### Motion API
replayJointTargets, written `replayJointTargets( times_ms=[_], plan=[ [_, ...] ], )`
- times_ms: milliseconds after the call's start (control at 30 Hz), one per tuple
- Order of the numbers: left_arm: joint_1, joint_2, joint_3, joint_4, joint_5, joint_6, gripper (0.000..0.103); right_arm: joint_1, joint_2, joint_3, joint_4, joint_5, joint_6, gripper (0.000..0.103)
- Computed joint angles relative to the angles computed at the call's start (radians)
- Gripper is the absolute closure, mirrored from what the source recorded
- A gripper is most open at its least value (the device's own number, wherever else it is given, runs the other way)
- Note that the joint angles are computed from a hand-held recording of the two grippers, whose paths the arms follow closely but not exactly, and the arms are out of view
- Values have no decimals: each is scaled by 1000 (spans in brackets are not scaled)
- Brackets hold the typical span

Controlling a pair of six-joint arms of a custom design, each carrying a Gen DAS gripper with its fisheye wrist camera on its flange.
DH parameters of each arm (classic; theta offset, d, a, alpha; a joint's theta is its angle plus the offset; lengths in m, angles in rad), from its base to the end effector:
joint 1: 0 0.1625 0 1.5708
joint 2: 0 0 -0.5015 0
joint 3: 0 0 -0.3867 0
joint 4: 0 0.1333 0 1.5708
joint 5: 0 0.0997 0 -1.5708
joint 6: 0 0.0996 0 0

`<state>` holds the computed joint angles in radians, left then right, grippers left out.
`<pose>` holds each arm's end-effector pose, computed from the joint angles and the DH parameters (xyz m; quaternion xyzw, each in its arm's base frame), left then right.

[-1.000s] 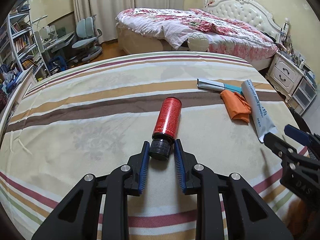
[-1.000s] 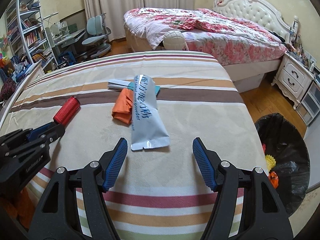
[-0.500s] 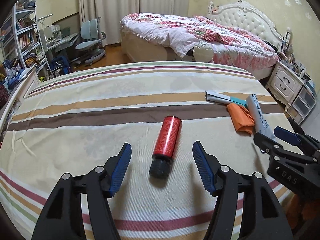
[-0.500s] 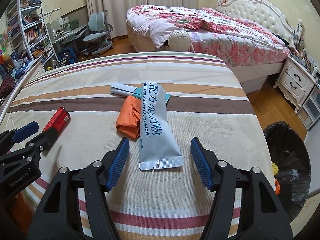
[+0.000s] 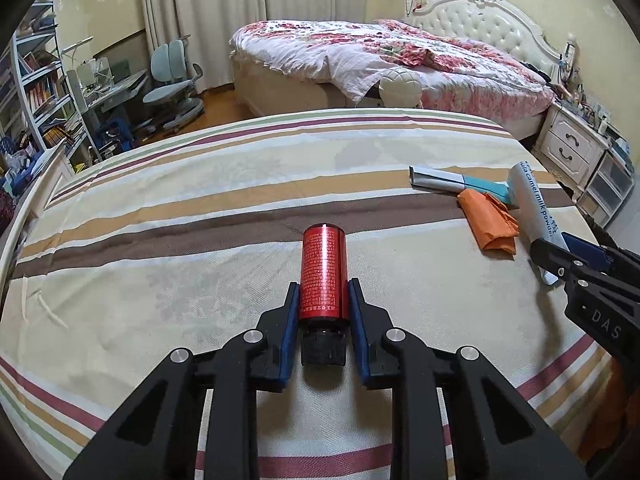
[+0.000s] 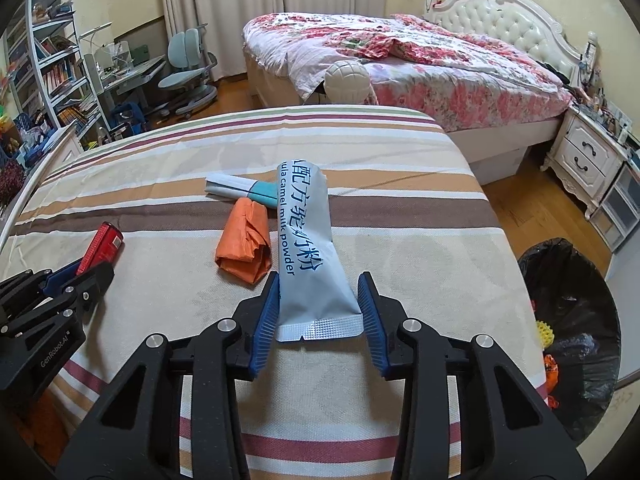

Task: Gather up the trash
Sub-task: 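Carry the red bottle and white tube over the bin with both tools, then open both tools to drop the bottle and tube into the bin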

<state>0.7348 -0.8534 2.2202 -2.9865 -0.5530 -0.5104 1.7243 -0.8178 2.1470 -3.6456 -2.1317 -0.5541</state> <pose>-0.2323 -0.5038 0.1143 0.1297 0.8634 -0.3204 0.3675 0.1659 -0.5470 0.1586 0.2155 -0.8744 0.2917 0.3223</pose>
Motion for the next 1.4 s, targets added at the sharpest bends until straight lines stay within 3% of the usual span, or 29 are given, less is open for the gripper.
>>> replayJointTargets(
  times_ms=[433, 700, 1067, 1400],
  plan=[
    [-70, 11, 39, -67, 9, -34, 79, -18, -66, 85, -71, 17, 7, 65],
    [-123, 58, 17, -114, -27, -8, 79, -47, -130, 154, -154, 23, -2, 65],
    [-189, 192, -111, -190, -105, 127, 78, -155, -255, 215, -240, 43, -10, 65],
    [-203, 341, -276, -194, -170, 242, 79, -269, -333, 202, -231, 69, -13, 65]
  ],
)
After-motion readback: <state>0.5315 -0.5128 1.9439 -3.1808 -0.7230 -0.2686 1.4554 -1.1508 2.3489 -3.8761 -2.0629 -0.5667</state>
